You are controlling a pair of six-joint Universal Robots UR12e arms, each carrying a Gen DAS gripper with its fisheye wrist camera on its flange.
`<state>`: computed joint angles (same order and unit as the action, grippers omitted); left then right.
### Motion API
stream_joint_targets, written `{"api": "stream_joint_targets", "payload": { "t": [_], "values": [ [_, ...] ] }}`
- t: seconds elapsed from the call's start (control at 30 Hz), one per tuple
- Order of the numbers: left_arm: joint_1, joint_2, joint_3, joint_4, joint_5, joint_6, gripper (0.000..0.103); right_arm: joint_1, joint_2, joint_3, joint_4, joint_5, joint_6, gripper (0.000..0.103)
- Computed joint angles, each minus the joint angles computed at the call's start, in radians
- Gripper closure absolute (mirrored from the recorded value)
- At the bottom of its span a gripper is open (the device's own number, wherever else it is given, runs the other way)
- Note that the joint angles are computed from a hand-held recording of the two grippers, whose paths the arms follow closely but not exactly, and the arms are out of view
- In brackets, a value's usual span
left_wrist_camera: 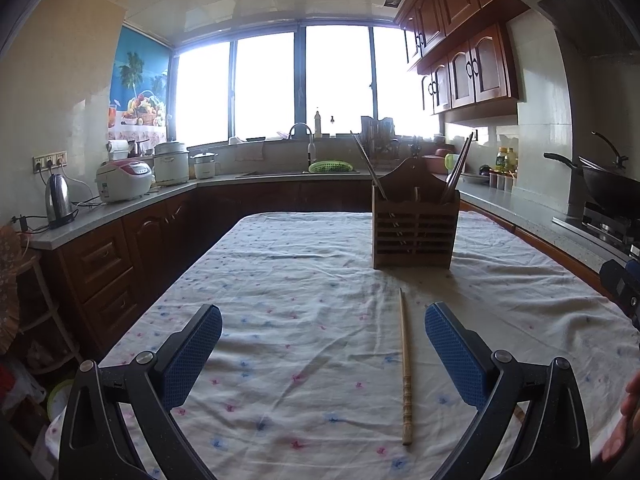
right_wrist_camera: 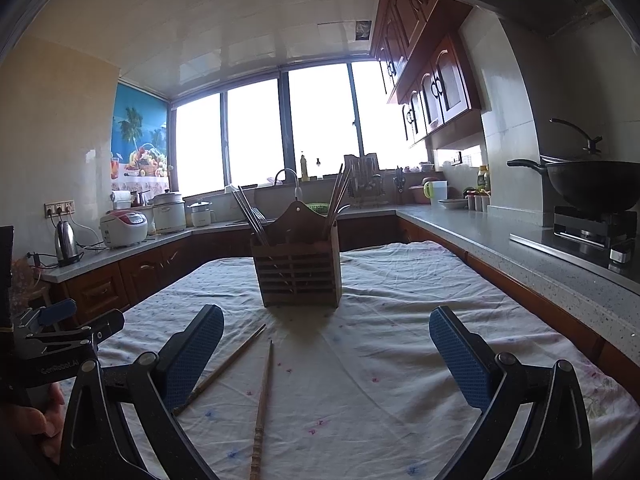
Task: Organize utensils
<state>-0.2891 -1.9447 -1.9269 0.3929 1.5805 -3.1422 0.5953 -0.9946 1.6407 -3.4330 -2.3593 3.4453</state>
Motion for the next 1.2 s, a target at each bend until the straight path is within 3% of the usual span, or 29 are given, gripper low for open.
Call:
{"api": "stream_joint_targets", "payload": {
  "t": [1.2],
  "values": [
    [-0.006, -0.002, 0.0, 0.001, 0.019, 0.016, 0.001, 0.0, 0.008, -0.009, -0.041, 0.009, -0.028, 0.0]
  ]
}}
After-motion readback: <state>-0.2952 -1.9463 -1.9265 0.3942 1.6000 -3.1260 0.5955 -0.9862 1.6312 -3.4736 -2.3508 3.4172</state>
